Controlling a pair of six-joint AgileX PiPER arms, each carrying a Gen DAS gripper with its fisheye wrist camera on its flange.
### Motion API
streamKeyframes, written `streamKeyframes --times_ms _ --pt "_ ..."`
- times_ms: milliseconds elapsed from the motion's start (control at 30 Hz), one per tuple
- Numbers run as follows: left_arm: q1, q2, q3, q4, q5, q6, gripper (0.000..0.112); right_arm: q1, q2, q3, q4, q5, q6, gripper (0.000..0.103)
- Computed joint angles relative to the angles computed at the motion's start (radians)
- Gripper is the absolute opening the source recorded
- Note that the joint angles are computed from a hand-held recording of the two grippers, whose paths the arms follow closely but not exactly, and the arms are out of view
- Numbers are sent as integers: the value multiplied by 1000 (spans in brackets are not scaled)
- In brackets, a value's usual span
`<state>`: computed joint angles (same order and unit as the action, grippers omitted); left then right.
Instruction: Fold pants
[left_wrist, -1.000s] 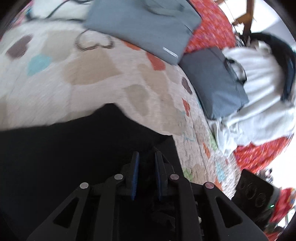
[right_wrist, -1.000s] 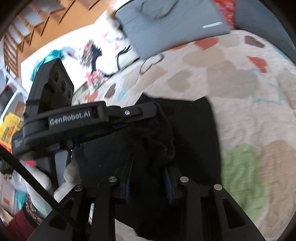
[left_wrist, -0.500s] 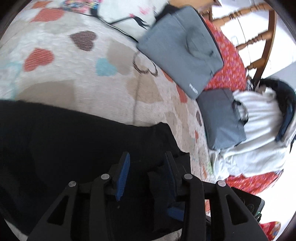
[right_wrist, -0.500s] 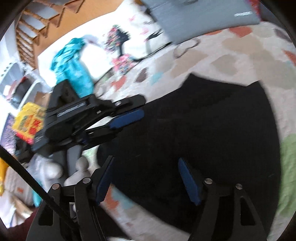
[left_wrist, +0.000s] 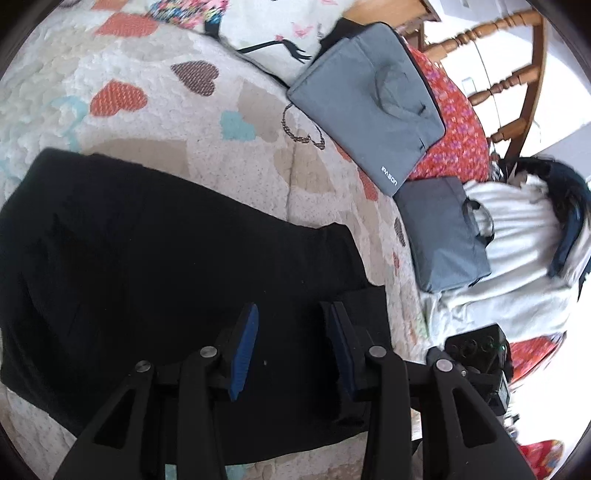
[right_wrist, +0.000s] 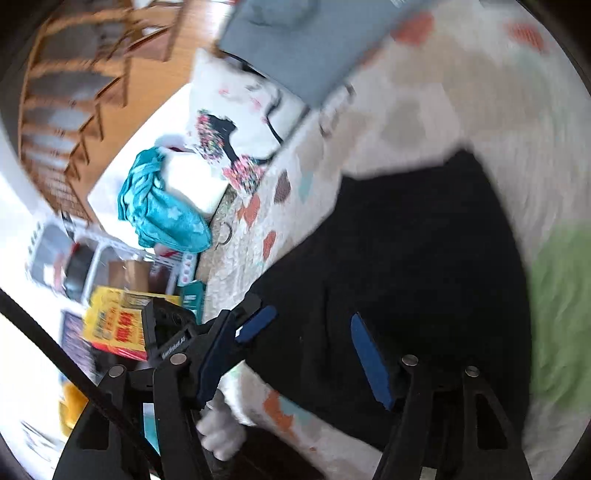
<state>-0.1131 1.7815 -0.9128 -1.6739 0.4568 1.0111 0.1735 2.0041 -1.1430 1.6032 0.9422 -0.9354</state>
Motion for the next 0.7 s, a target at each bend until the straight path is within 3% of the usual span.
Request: streamKeyframes --times_ms 133,400,567,700 --pt "-19 -9 1 22 -34 -14 37 44 83 -58 -27 75 75 71" --pt "-1 -33 18 35 -73 -41 39 64 74 -51 -131 114 107 70" --pt "26 -68 23 75 -98 -87 40 82 -12 -59 -246 47 152 72" --pt "33 -91 17 145 -118 -139 41 128 -104 -141 -445 -110 287 72"
